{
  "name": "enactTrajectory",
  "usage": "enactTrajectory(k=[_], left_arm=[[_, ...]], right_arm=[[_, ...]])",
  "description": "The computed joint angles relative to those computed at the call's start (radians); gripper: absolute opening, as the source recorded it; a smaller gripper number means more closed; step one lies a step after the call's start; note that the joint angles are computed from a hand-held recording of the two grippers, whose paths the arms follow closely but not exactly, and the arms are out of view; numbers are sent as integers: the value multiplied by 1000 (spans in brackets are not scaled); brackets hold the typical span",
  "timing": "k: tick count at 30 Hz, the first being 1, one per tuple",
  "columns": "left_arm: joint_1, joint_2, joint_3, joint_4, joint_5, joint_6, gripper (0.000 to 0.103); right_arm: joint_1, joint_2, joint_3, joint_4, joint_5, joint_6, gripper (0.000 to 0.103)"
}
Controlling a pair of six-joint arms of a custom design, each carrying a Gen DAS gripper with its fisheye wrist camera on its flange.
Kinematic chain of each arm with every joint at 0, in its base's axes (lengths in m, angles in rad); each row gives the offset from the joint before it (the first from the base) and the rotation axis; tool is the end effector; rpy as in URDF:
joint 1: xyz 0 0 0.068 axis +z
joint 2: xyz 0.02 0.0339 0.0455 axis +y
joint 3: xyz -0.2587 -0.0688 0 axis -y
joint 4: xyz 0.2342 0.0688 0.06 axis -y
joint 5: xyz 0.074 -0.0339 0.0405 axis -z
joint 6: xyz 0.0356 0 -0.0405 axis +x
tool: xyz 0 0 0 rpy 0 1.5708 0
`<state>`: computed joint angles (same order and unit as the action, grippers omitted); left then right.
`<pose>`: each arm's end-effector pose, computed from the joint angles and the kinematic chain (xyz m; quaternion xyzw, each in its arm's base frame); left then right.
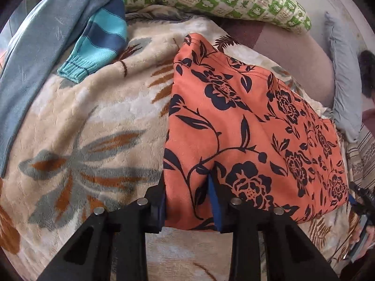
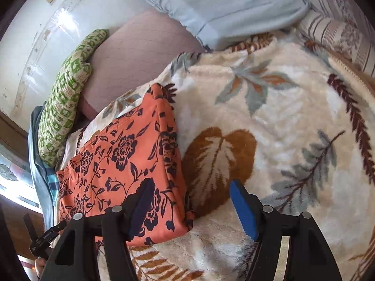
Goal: Fold small clothes
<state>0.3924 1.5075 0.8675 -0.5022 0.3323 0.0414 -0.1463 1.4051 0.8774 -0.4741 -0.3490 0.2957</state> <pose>0.2558 0.0933 0.1820 -0.1336 0.9550 -0.1127 0.2396 0.2667 -0.0270 0.2120 0.1597 0.9329 0.1868 0.2632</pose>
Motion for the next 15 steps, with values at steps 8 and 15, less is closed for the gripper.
enactTrajectory(k=[8, 15], left_arm=[[126, 4, 48, -100, 152, 82, 13], [189, 19, 85, -178, 135, 86, 57]], right_arm=[[77, 139, -54, 157, -42, 137, 62], [142, 16, -51, 99, 35, 115, 16]])
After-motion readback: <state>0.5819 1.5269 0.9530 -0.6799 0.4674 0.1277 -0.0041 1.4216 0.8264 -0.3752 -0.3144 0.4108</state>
